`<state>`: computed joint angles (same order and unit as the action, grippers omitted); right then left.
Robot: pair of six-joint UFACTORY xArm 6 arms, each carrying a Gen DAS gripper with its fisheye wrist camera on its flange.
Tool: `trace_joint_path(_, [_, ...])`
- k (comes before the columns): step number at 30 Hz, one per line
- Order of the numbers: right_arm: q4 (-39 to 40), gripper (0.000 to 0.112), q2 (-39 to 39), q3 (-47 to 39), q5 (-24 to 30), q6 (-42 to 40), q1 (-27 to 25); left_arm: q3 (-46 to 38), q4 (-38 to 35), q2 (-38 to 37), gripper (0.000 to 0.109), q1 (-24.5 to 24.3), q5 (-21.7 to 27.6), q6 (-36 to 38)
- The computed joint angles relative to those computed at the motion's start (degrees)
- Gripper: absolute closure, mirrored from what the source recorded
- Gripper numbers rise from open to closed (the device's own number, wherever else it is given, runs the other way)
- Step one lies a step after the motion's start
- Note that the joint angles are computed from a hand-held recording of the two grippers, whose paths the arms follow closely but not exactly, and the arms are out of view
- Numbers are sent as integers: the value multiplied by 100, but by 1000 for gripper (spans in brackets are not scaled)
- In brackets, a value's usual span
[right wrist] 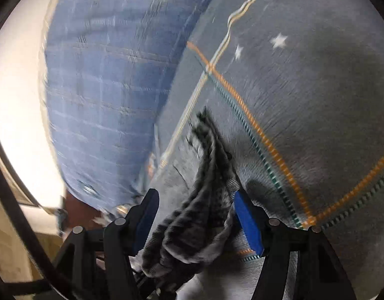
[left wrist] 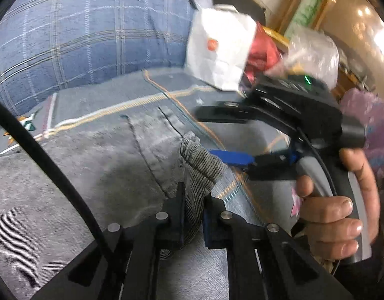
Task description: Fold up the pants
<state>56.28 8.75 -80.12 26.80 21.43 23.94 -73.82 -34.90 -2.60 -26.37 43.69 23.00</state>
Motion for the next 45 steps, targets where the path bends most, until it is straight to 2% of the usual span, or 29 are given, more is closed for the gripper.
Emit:
trace_joint_path(2, [-12, 46, -124, 160, -186, 59, 7, -60, -251, -4, 98, 169, 12, -25])
trace_joint_path(5, [-9, 46, 55, 9, 258, 248, -47, -71, -430, -36, 98, 283, -71, -72])
trace_joint_path(10, [1483, 46, 493, -517, 565, -953, 27, 46, -334, -70, 98, 118, 5, 22])
trace_joint_path(11, [1579, 46, 592, -643, 606, -1007, 43, 39, -348, -42, 98, 91, 59, 57])
trace_joint_path(12, [1436, 46, 697, -786, 681, -899, 57, 19, -364, -1, 98, 66, 110, 73])
trace_joint_path(14, [641, 48, 857, -1002, 814, -385, 97, 46, -292, 28, 97, 4, 140, -6])
trace_joint_path(16, [-110, 66, 946, -1153, 962, 115, 117, -5, -396, 68, 93, 49, 405, -46])
trace_joint_path(18, [-439, 73, 925, -1135, 965, 329, 123, 54, -728, -1, 86, 122, 518, 114])
trace_joint_path(20, [-710, 88, 879, -1077, 986, 522, 125, 178, -930, -209, 73, 243, 640, 272])
trace_joint_path(23, [-802, 90, 687, -817, 921, 496, 111, 349, -972, -491, 59, 440, 650, 343])
trace_joint_path(27, [-1330, 90, 608, -831, 811, 713, 218, 400, -1237, -627, 59, 981, 932, 337])
trace_joint_path(31, [-1616, 91, 583, -860, 520, 881, 326, 414, -1303, -640, 57, 1532, 1167, 21])
trace_joint_path(35, [-2230, 91, 569, -1032, 529, 1250, 473, 367, -1668, -523, 56, 2094, 1570, -73])
trace_joint_path(38, [-2811, 91, 676, -1355, 587, 1593, 623, 351, -1787, -491, 56, 2376, 1743, -190])
trace_joint_path(45, [-3630, 91, 610, -1403, 64, 2130, 966, 440, -2141, -583, 53, 2959, 1985, -323])
